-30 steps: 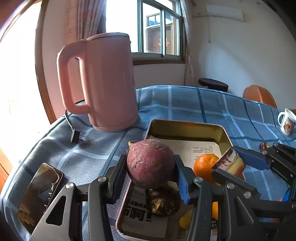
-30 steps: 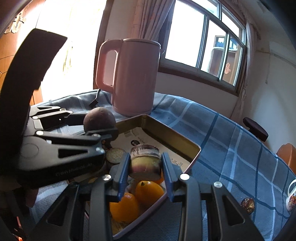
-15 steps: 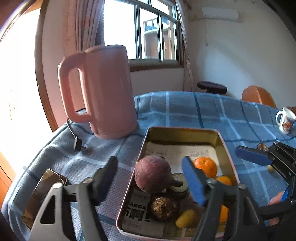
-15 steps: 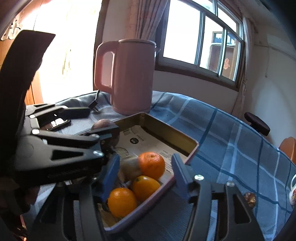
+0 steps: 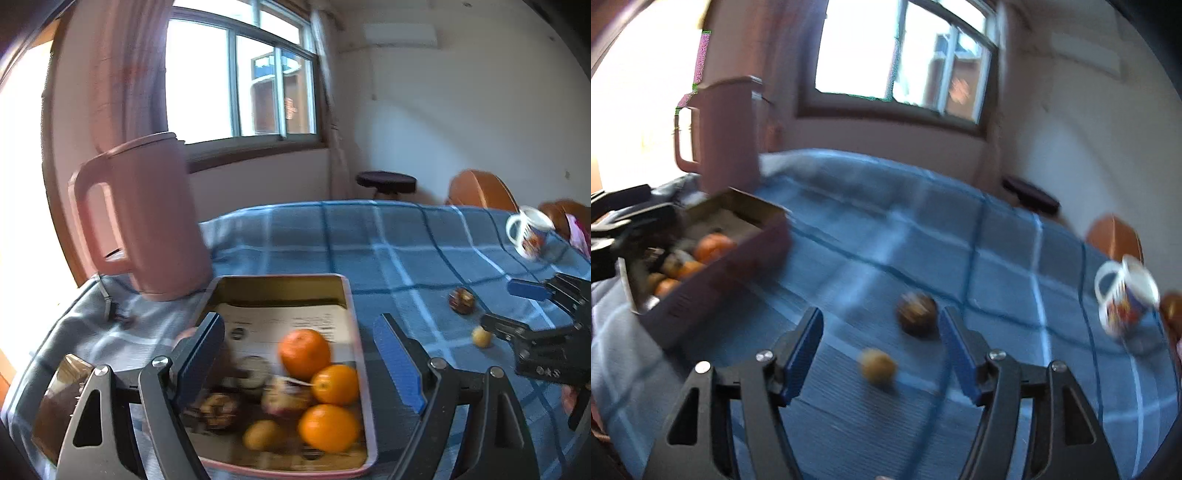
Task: Organize fruits
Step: 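Move both tools back to the remaining fruits on the tablecloth, then close the left tool on the glossy dark brown fruit while the right tool grasps the small brown fruit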
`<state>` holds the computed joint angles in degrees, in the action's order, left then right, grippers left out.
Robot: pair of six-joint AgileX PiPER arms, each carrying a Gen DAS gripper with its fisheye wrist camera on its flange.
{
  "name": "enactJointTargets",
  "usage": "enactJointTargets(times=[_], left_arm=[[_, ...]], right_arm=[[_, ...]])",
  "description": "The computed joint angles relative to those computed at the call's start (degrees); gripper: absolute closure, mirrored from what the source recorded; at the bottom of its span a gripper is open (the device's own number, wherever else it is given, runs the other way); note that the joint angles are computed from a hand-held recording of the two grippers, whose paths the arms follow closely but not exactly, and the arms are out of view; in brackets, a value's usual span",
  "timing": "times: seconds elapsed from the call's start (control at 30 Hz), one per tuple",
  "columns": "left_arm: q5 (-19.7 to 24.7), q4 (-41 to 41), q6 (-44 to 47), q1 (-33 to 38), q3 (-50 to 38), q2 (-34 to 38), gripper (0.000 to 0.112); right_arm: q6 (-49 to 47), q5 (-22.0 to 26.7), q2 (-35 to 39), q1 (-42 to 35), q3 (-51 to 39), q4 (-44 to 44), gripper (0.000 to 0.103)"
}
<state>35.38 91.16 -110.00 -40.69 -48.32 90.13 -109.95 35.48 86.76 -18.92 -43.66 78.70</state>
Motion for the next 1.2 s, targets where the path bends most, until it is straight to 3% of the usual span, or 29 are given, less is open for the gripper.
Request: enactJointTargets(times=[0.23, 0.57, 0.63, 0.7, 0.8, 0.9, 1.03, 1.2], left_arm=[[0.8, -4.0, 6.1, -3.6, -4.5, 4.5, 0.028], [0.6, -6.8, 10.4, -4.1, -7.6, 6.2, 0.028], [0.3, -7.6, 11.7, -4.1, -8.5, 6.8, 0.028], [0.4, -8.8, 13.5, -4.2, -9.9, 7.7, 0.028], [-0.9, -11.7, 17.7, -3.9, -12.9, 9.7, 0.028], [-3.8, -18.4, 25.5, -2.7, -17.9, 12.8, 0.028], [-7.1, -32.0, 38.6, -1.3, -26.1, 17.9, 0.028], [-6.5, -48.4, 54.3, -1.4, -38.6, 26.0, 0.028]], right_arm=[[4.7, 1.1, 3.6, -0.6, -2.8, -5.5, 0.037], [14.2, 0.3, 6.6, 2.2, -6.2, -15.6, 0.049], [17.4, 0.9, 8.0, 2.6, -7.7, -18.3, 0.055], [19.7, 2.3, 9.3, 2.8, -9.2, -20.7, 0.072], [18.5, 3.4, 9.1, 2.1, -8.9, -19.9, 0.074], [16.4, 3.9, 8.6, 0.6, -8.3, -17.7, 0.074], [15.9, -0.1, 9.2, -1.8, -9.7, -14.7, 0.074], [19.6, -4.6, 12.8, -4.1, -14.0, -13.7, 0.074]])
